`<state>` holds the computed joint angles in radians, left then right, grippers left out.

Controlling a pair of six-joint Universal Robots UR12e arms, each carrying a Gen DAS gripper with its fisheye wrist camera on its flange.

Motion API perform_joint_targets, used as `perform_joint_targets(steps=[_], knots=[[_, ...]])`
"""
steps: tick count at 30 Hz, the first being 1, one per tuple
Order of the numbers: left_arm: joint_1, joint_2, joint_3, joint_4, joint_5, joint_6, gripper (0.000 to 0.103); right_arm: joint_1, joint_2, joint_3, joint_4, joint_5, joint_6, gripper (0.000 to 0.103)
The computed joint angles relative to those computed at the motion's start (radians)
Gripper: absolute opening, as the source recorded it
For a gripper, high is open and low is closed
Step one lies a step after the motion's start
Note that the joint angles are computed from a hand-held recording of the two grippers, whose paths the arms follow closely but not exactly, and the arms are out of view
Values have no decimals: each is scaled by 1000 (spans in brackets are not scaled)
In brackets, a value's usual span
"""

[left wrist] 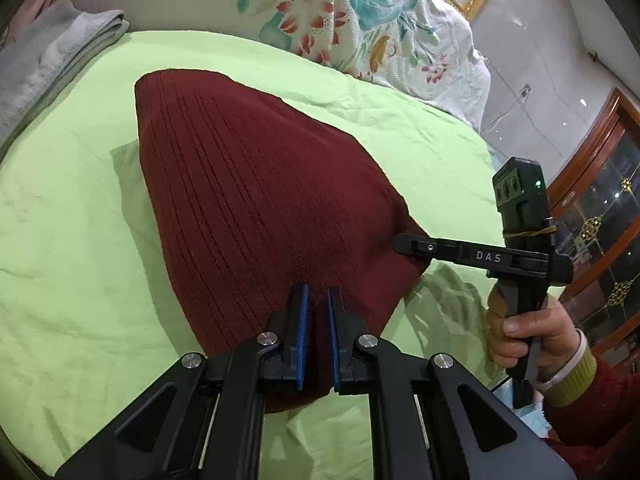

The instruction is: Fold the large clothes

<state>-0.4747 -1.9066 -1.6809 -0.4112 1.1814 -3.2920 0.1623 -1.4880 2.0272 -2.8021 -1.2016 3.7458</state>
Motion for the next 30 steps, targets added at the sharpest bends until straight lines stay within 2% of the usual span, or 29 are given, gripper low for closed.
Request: perform_joint_targets(steps=[5,7,9,11,12,13,16,18,22,30], knots=[[-8,16,-10,7,35,-42,9,1,-4,-4,2,7,22,2],[-15,24,-7,1,68,-59,10,2,-13,-5,-2,5,22,3],[-25,39,-7,-8,130,-80,10,1,-21,-6,-9,2,25,3],[-39,53,-2,-22,223,-102,24,0,-30,-7,-21,-7,25,5],[-49,57,5,-39,292,-115,42,-1,-33,-8,-27,-9,28,6],[-58,59,10,-44,350,-126,46,-3,-35,-10,-33,-12,31,10],[-70,62,21,-59,438,-140,47,-4,-38,-15,-44,-26,33,39],[-76,60,30,-73,485,-139,48,-4,-37,-21,-45,-44,28,40],[-84,51,42,-88,531,-135,51,-15,-30,-30,-35,-44,39,40],[-89,39,57,-102,566,-137,57,-34,0,-54,-36,-42,63,43]])
